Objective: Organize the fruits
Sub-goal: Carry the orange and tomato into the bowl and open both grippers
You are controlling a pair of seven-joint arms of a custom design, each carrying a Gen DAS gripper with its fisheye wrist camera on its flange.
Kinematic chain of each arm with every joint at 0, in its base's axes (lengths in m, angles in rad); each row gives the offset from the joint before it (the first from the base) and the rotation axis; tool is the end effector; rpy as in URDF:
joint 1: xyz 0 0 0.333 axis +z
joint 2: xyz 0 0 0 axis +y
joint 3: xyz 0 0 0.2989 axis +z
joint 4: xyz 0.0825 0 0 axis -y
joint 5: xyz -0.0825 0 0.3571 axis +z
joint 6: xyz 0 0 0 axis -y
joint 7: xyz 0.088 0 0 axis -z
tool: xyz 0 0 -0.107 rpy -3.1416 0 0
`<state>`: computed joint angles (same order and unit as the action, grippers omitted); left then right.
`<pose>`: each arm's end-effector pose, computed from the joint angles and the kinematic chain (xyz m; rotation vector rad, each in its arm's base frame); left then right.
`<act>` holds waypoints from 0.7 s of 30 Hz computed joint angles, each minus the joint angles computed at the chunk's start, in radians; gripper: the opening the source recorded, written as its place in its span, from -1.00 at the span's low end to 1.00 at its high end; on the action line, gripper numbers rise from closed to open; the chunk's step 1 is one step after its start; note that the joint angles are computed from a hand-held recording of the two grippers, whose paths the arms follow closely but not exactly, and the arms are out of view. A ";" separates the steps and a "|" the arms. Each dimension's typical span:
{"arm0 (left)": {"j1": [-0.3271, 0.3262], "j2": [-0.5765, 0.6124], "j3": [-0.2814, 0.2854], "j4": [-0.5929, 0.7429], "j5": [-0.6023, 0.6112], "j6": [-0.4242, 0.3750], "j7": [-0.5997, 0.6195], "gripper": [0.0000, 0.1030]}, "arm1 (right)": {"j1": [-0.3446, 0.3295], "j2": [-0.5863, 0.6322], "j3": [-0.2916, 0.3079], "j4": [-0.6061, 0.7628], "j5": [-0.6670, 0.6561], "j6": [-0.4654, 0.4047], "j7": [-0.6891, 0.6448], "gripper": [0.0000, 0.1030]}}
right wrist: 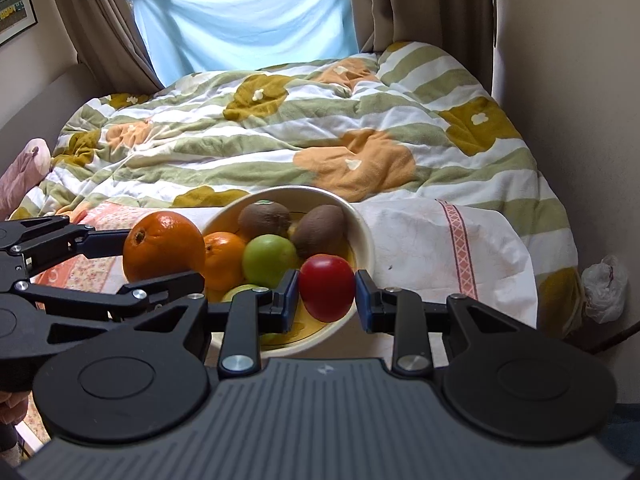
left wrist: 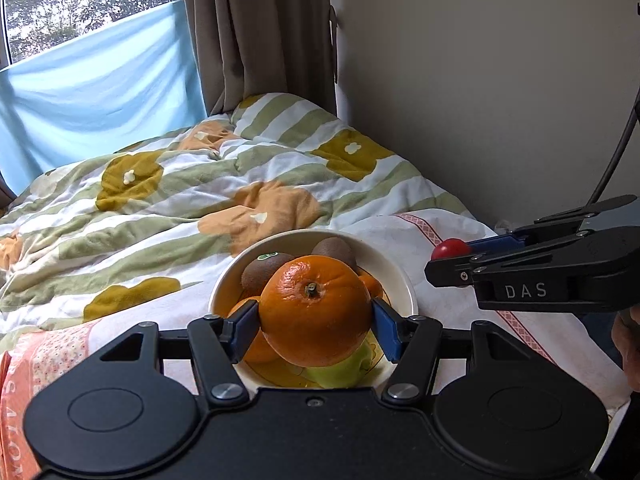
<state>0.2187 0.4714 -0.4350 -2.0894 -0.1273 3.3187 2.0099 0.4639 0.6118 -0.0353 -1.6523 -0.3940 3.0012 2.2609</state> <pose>0.6045 -0.0964 0.3121 -1.3942 2.0970 -0.8532 0.6232 0.3203 0.3409 -1.8314 1.6202 -0.4726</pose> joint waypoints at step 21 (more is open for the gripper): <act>-0.461 0.168 0.396 0.205 -0.058 -0.057 0.040 0.33 | -0.170 0.169 0.157 0.205 0.208 -0.073 -0.322 -0.13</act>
